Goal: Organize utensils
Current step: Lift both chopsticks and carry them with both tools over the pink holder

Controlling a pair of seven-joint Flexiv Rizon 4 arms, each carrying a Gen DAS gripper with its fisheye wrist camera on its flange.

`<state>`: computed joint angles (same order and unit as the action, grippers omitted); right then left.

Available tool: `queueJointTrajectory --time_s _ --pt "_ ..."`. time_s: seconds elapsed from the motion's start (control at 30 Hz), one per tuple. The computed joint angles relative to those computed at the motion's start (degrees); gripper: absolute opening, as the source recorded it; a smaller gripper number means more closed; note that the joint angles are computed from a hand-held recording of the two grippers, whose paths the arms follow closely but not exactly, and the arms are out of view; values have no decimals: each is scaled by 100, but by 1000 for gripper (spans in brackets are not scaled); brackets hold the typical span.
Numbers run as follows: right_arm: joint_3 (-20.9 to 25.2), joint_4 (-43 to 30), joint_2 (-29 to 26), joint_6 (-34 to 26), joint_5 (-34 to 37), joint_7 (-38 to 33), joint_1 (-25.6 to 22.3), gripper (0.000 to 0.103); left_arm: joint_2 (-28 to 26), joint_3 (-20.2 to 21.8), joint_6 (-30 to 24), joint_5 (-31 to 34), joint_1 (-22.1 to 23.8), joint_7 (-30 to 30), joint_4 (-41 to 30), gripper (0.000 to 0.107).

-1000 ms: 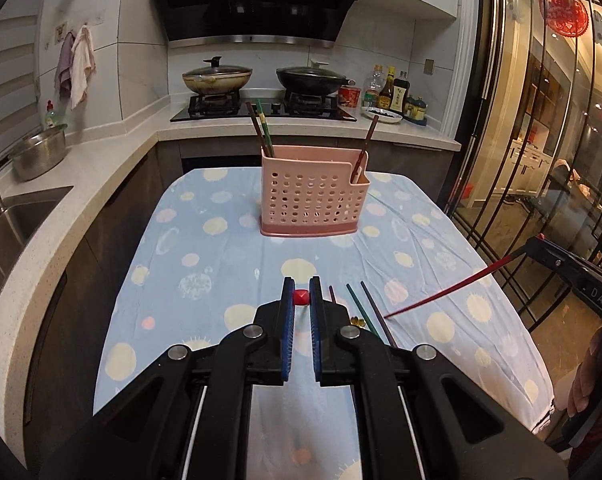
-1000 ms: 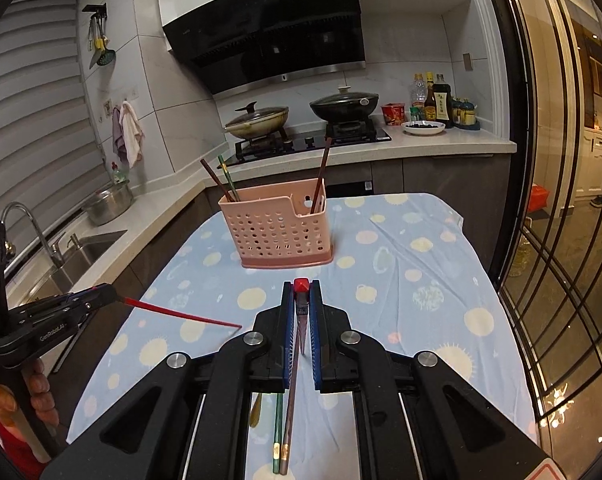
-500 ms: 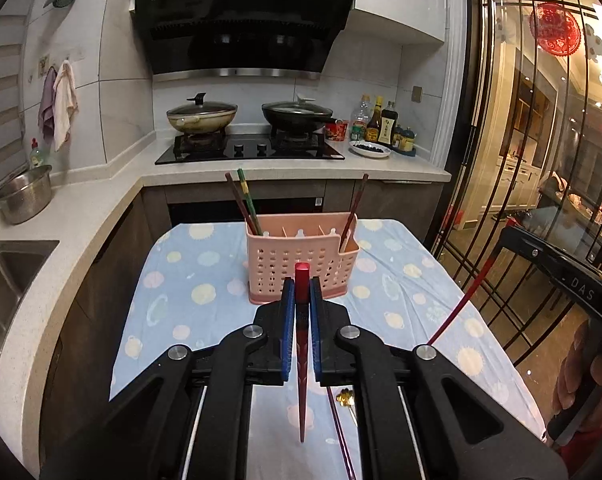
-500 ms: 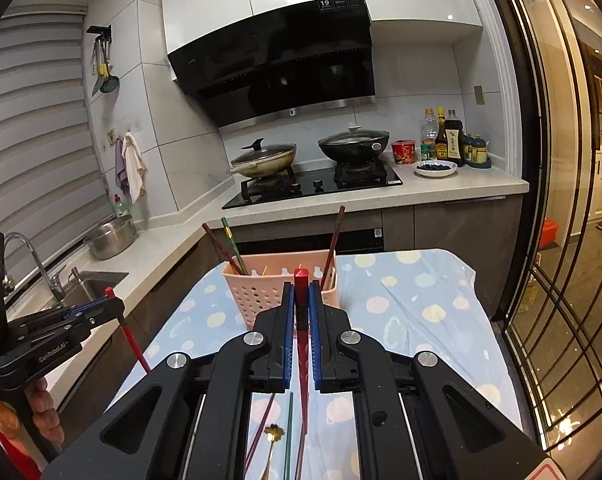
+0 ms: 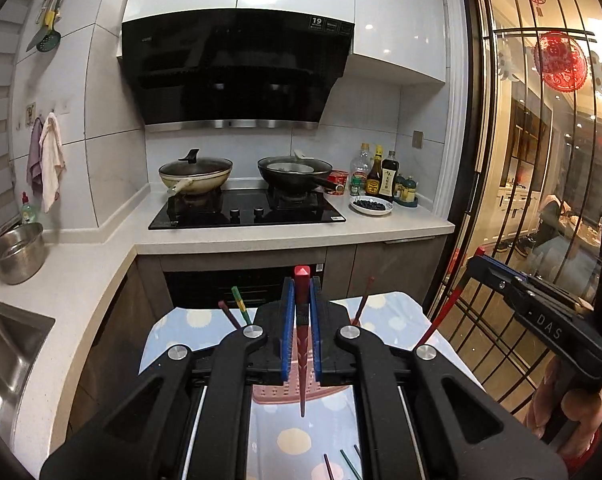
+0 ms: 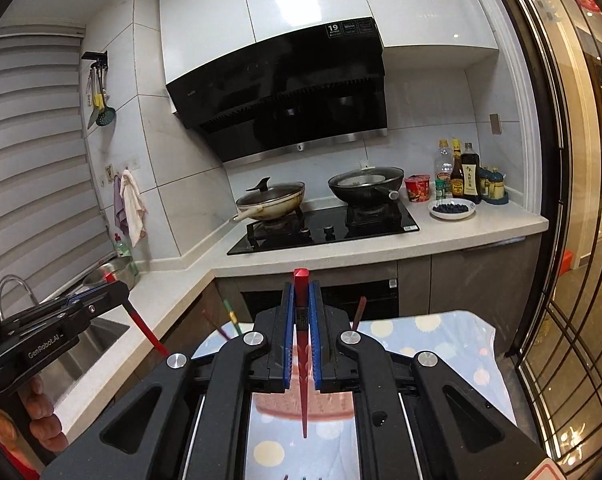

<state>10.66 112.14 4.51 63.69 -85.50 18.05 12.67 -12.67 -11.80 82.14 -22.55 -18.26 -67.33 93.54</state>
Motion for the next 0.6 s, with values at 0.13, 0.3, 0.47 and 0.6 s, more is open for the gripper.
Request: queueJointTrajectory --time_s 0.13,0.3,0.47,0.6 --pt "-157 -485 -397 71 41 -181 25 7 -497 161 -374 382 -105 -329 -874 7" --pt "-393 -1032 -910 255 179 -426 110 7 -1043 250 -695 688 -190 -536 -1768 7" --pt "-606 -1405 -1332 409 432 -680 226 7 -1485 269 -959 843 -235 -619 -2397 7" --pt "-748 -1510 -1543 526 638 -830 313 7 -1742 276 -1163 871 -246 -658 -2649 7"
